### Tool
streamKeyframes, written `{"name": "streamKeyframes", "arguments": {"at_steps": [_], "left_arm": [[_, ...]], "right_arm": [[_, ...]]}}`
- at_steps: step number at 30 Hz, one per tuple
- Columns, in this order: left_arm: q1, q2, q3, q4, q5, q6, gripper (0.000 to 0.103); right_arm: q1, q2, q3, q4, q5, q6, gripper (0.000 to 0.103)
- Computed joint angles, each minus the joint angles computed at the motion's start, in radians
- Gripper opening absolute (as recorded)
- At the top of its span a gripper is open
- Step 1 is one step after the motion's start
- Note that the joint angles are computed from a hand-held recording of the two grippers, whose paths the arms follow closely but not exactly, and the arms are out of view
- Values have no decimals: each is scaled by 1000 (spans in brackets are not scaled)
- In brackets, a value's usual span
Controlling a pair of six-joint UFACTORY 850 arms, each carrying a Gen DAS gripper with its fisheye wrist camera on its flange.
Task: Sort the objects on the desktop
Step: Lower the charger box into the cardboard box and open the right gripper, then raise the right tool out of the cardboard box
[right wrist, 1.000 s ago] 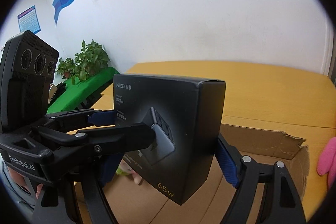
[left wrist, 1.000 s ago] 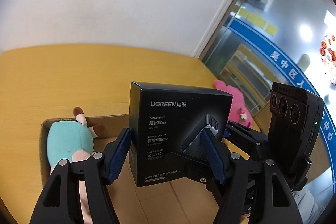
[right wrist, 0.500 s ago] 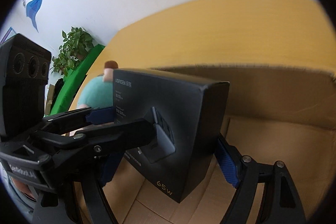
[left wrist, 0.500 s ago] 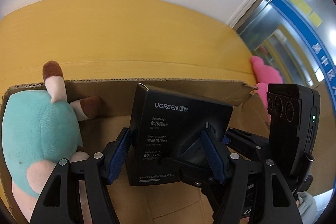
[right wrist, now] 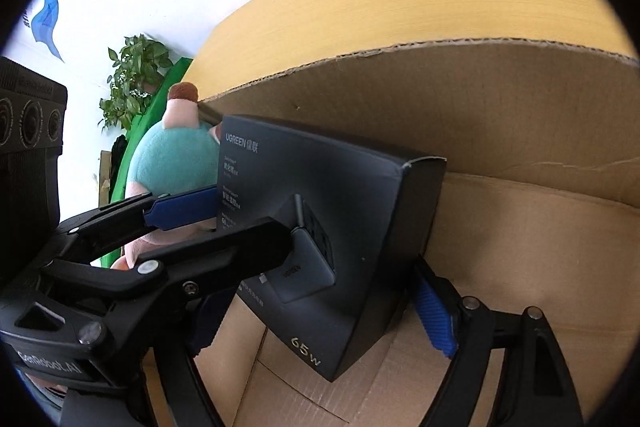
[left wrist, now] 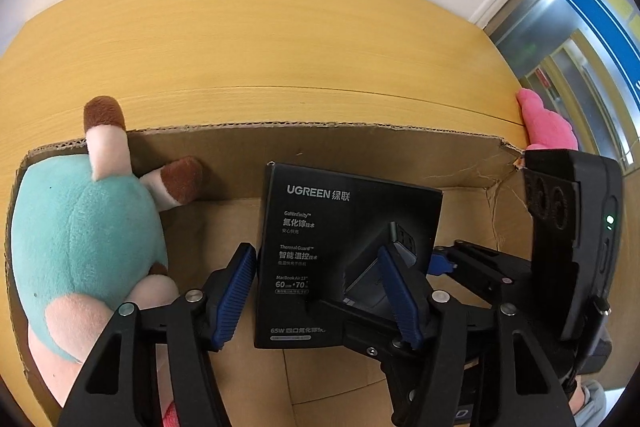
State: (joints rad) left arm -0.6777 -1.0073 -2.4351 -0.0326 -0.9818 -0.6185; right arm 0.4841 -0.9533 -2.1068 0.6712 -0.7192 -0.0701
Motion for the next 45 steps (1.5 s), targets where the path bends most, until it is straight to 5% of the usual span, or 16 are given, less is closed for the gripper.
{"name": "streamKeyframes", "arguments": {"at_steps": [8,11,14,18,21,28,35,39,45], "left_arm": [[-27,162,201,133,141,-43,67],[-79,351,450,383,293,-184,72],[-145,520,666,697,372,-412,91],[-270,721,915,1116,274,-778,103],[-363,835,1095,1342,187,-1036,103],[-448,893,1259,1422,85,-1223,103],[-428,854,1332,1342,136,-1348,103],[-423,825,1366,1370,185,-1433,103],[-467,783,1371,1469,56,-1498,103]], "right_arm": [[32,56,3,-317,30,261,84],[65,154,99,-545,95,441,84],[125,294,249,-859,181,713,84],[217,541,548,-1278,275,1102,85],[303,634,676,-1581,190,1416,87],[423,661,803,-1780,24,1647,87],[477,656,909,-1923,31,1844,87],[454,652,954,-1942,165,1967,88],[479,643,991,-2119,83,2164,103]]}}
